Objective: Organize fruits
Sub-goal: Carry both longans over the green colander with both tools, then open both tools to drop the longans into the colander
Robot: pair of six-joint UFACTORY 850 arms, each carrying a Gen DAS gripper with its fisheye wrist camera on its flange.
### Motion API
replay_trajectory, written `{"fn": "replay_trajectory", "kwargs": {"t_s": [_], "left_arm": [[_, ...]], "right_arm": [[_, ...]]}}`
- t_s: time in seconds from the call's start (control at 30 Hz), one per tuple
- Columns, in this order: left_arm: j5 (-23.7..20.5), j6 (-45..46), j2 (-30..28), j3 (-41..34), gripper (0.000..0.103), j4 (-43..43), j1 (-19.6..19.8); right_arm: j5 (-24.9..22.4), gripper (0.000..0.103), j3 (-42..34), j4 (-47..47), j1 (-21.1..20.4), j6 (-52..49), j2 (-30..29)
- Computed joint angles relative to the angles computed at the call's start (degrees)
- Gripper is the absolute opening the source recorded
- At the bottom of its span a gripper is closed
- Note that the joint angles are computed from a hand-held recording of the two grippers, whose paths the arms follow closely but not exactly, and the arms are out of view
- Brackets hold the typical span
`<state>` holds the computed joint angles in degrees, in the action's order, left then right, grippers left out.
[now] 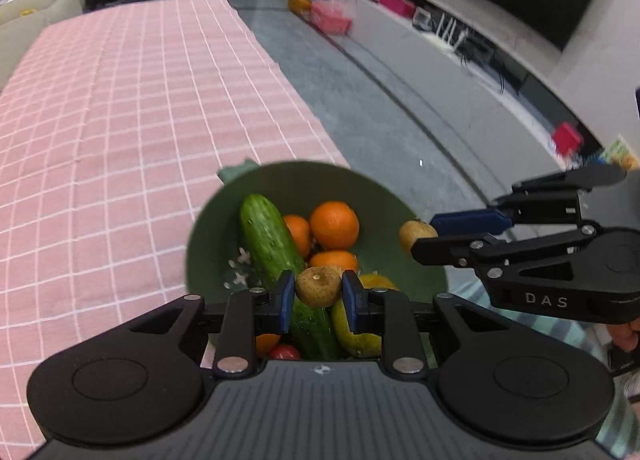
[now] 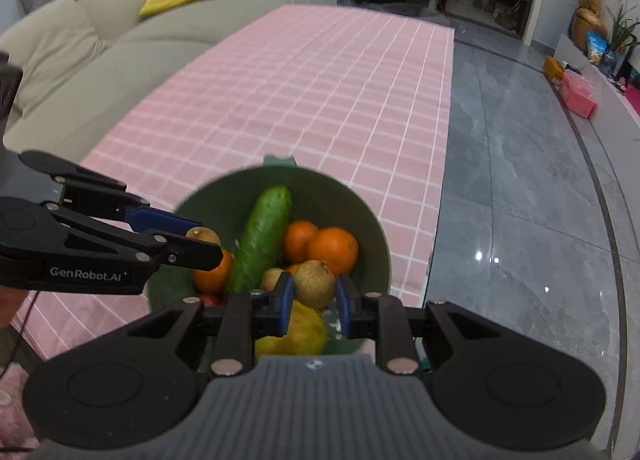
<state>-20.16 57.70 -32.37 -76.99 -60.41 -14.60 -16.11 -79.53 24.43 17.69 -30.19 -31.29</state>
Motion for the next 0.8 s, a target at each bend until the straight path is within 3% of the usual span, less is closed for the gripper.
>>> {"fn": "replay_trajectory", "kwargs": {"t_s": [0.27, 0.8], "left_arm": [[-0.59, -13.08, -3.81, -3.59, 0.028, 16.33, -1.74], [-2.63, -16.89, -5.15, -5.55, 0.031, 21.94, -2.21]], "right_arm": [[-3.27, 0.019, -5.37, -11.39, 0.37, 7.16, -5.65], [-5.81, 0.020, -8.77, -18.71, 0.85, 12.17, -9.35]]}}
